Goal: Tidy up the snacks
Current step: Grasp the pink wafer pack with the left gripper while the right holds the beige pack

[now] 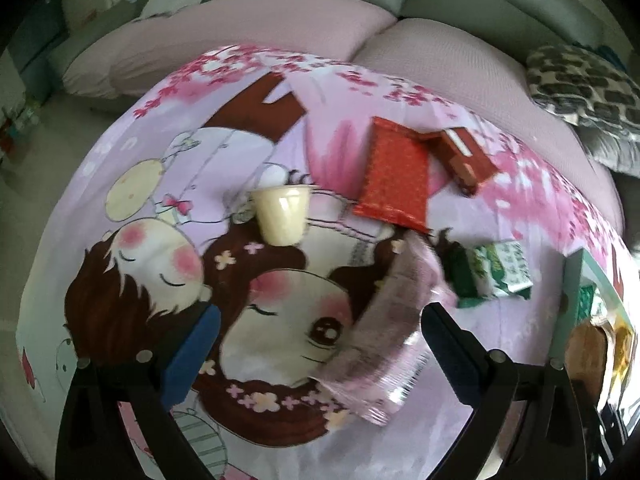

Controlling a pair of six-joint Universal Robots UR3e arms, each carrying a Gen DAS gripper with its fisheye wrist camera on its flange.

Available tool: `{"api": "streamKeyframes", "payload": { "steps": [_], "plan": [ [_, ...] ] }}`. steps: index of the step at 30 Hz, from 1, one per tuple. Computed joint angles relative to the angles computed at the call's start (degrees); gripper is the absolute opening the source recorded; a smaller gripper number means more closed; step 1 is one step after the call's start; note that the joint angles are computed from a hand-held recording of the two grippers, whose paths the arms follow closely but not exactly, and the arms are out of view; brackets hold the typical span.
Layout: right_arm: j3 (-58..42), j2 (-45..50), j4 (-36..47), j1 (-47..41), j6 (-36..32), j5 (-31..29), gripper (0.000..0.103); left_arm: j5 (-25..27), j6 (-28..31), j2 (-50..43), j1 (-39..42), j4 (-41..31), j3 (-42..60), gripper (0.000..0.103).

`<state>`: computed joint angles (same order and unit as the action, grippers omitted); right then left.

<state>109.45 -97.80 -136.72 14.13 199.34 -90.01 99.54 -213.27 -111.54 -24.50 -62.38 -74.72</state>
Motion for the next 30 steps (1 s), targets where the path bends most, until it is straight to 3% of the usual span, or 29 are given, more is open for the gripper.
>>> {"api": "streamKeyframes", "payload": {
  "steps": [12, 19, 25, 30],
  "plan": [
    [1.2, -1.8, 1.0, -2.2, 0.1, 1.8, 0.04, -0.9, 4.3, -8.3, -3.7, -5.0, 9.2, 0.1],
    [1.1, -1.6, 2.3, -2.7, 0.4, 2.1, 0.04, 2.1, 3.4, -10.1, -3.9, -6.2, 11.0, 0.098],
    [1.0, -1.7, 2.8, -2.9, 0.6, 2.0, 0.04, -3.0, 3.1, -7.6, -0.6, -2.6, 6.1, 0.072],
    [0.8, -1.6, 3.1, -2.9, 0.8, 2.0, 0.04, -3.4, 2.6, -6.4, 0.7, -0.7, 3.8, 0.064]
  ]
}}
